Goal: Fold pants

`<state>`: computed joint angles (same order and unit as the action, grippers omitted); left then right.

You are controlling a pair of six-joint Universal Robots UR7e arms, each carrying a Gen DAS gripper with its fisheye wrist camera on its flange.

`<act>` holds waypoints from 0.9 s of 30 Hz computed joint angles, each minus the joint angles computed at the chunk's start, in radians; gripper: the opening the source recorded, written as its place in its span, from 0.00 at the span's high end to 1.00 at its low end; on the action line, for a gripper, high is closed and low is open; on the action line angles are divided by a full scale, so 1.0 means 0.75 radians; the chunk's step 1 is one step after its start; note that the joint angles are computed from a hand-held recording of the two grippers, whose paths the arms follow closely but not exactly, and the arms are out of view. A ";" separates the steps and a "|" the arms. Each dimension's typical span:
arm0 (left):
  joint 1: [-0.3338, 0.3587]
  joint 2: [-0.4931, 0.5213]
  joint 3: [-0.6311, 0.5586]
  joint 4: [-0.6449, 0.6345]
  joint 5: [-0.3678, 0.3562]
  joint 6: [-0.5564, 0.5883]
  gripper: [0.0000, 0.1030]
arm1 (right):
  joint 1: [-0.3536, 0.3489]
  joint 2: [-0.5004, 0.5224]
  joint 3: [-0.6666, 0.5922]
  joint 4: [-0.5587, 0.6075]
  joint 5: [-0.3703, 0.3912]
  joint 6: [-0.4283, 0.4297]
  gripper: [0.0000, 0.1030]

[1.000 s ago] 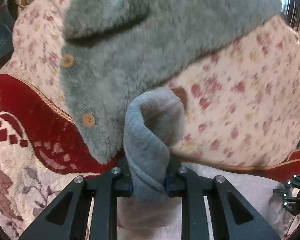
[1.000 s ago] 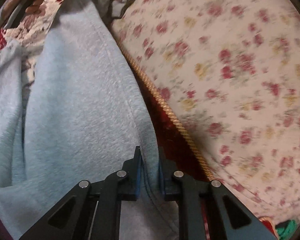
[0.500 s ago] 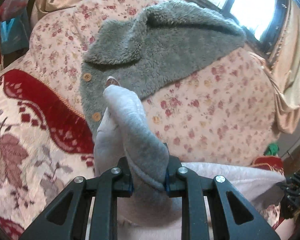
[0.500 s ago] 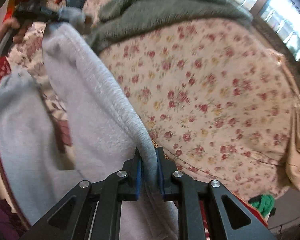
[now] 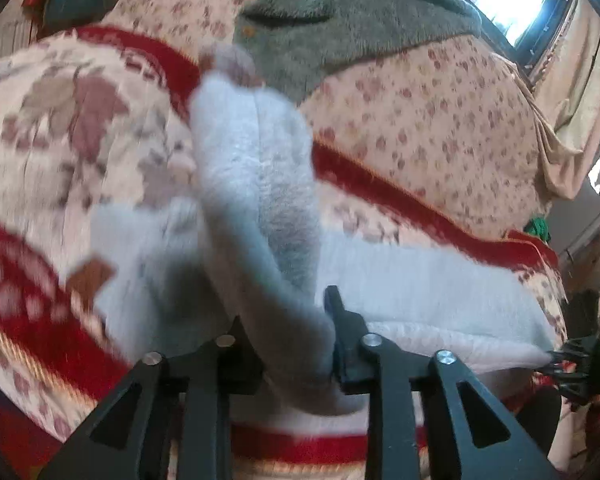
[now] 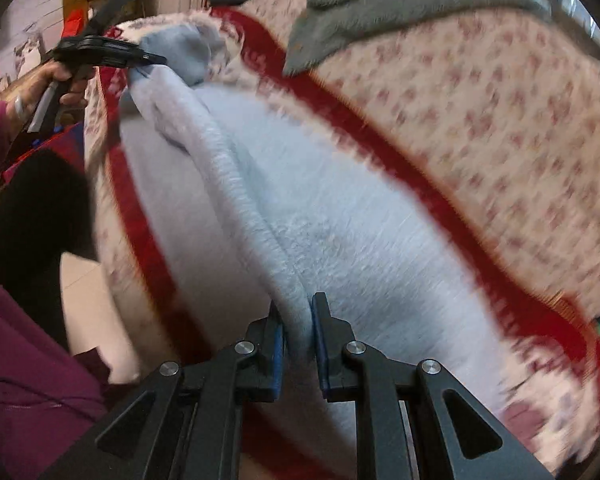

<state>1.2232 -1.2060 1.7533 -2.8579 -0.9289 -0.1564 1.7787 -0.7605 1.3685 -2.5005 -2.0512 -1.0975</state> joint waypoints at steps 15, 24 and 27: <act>0.064 -0.087 0.100 -0.096 0.001 -0.168 0.14 | -0.028 -0.010 0.058 0.055 0.036 0.125 0.34; 0.065 -0.066 0.044 -0.170 -0.048 -0.196 0.23 | -0.111 0.006 -0.130 0.632 0.583 0.639 0.26; 0.048 -0.052 -0.009 -0.128 0.002 -0.227 0.52 | -0.092 0.039 -0.080 0.550 0.595 0.649 0.26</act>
<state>1.2591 -1.2448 1.7465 -2.9541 -0.9272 -0.3268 1.7097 -0.7314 1.3083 -2.0879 -1.6047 -0.6104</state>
